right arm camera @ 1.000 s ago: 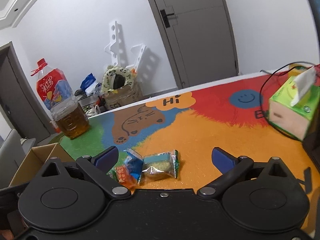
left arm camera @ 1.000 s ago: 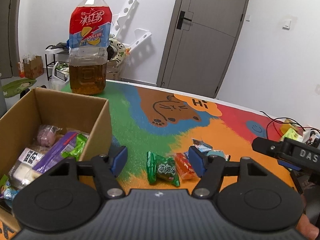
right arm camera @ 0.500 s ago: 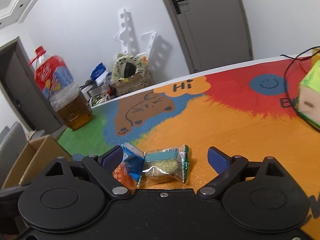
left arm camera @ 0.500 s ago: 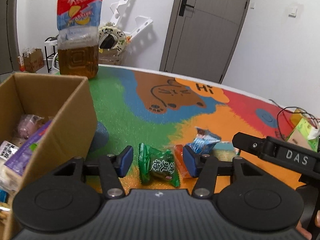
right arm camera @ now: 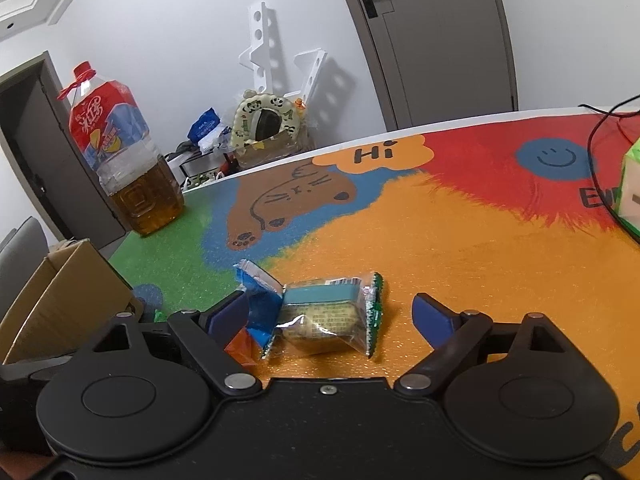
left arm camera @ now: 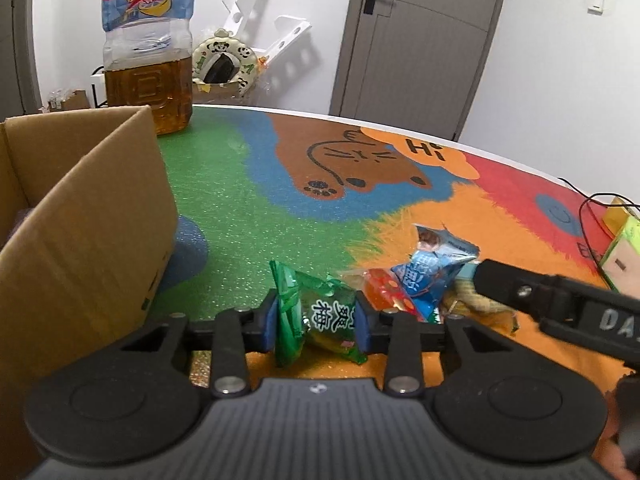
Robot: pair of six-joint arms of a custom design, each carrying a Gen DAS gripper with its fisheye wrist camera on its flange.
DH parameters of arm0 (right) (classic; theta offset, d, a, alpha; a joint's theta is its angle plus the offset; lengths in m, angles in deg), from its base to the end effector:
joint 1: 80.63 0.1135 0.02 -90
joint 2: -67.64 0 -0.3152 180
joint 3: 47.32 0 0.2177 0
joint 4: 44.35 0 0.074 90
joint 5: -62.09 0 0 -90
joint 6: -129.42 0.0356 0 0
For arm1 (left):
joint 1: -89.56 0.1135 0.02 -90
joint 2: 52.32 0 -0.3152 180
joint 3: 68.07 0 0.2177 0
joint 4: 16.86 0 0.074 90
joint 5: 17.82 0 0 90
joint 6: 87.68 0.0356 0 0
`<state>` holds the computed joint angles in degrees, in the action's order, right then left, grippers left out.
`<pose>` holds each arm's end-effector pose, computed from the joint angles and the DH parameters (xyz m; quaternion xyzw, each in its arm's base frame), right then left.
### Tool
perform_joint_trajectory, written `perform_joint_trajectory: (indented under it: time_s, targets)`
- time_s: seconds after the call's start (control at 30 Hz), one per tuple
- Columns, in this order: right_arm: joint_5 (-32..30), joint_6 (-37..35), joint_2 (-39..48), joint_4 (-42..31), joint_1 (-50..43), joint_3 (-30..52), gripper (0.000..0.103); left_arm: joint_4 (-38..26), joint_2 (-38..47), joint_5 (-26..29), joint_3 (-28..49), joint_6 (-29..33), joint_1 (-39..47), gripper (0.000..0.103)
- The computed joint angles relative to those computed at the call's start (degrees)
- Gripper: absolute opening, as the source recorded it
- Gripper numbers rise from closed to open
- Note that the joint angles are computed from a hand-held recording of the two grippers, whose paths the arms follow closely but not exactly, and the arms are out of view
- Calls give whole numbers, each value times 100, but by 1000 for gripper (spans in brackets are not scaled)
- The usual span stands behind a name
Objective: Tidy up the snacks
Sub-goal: 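Grasp the green printed snack bag with left tool while right tool grasps the cake pack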
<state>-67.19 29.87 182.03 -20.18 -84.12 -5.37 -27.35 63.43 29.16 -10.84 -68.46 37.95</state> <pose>0.2843 0.0052 0.1172 -0.1661 0.8725 0.2739 0.3689 0.2093 -0.2251 0.1184 -0.2182 0.8909 0.0252 0.3976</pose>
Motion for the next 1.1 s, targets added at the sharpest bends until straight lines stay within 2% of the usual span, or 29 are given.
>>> perform_joint_trajectory:
  time_s: [0.17, 0.27, 0.43, 0.57, 0.6, 0.67, 0.73, 0.83, 0.93, 1.1]
  targets:
    - [375, -19, 127, 143, 196, -3, 88, -10, -166, -150, -64, -90, -188, 34]
    - [512, 65, 203, 69, 205, 69, 82, 6, -308, -219, -125, -130, -272, 34]
    - [643, 105, 257, 454, 270, -96, 80, -67, -478, -356, -193, -269, -426, 34]
    - [829, 10, 314, 752, 503, -220, 80, 132, -550, -373, -400, -403, -478, 34]
    - [933, -10, 338, 894, 564, -278, 78, 120, -592, -373, -445, -485, -511, 34]
    - [1148, -54, 376, 1224, 660, -426, 64, 89, -643, -394, -494, -564, -554, 34]
    - [1120, -22, 298, 1120, 592, -430, 51, 23, -742, -424, -522, -612, -600, 34]
    - [1016, -6, 68, 635, 455, -352, 47, -49, -887, -527, -536, -607, -711, 34]
    - [1127, 81, -127, 916, 425, -671, 47, -52, -1001, -593, -604, -634, -833, 34]
    - [963, 290, -581, 1320, 143, -1326, 47, -80, -1250, -669, -775, -812, -1025, 34]
